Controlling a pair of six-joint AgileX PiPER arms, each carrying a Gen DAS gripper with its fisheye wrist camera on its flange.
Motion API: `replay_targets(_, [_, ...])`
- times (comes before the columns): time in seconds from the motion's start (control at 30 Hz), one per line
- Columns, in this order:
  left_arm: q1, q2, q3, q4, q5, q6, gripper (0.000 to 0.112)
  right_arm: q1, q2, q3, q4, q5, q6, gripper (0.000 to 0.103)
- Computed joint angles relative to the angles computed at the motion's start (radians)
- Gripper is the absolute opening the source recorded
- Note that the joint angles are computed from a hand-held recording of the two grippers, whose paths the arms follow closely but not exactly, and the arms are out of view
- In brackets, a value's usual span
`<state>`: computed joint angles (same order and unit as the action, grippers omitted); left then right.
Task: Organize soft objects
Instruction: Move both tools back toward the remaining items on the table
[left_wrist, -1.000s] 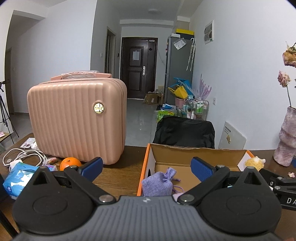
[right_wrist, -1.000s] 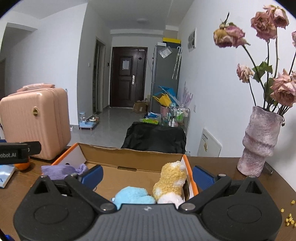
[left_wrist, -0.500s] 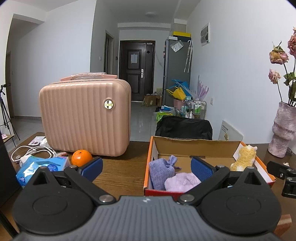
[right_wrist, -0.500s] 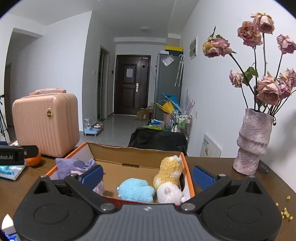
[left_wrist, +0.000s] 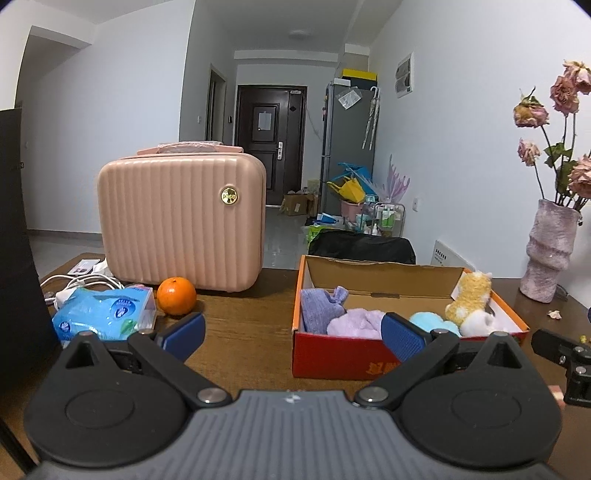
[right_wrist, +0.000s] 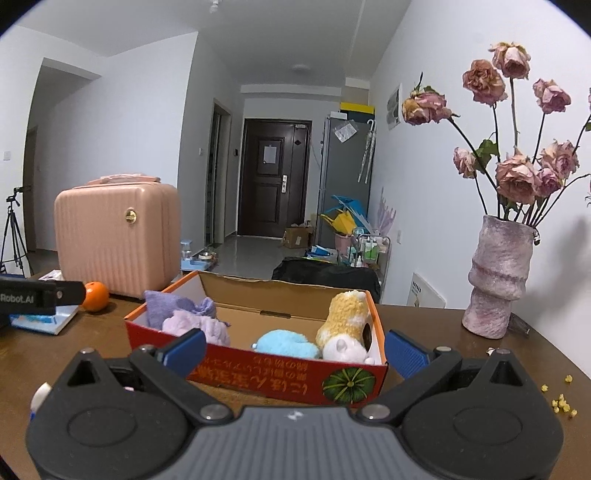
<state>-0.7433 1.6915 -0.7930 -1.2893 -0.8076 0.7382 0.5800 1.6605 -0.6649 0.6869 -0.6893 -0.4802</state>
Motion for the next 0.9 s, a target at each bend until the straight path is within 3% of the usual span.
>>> replay_targets(0.57, [-0.226,-0.070,0.191,-0.099,-0.156,-0.074,0.103,0.172,-0.060,0.207,0.077,-0.150,0.048,0.103])
replay_targets(0.9, [-0.340,-0.095,0.282,-0.149,-0.212,-0.135,0.103,0.252,-0.072,0.276,0.104,-0.192,0.097,0.103])
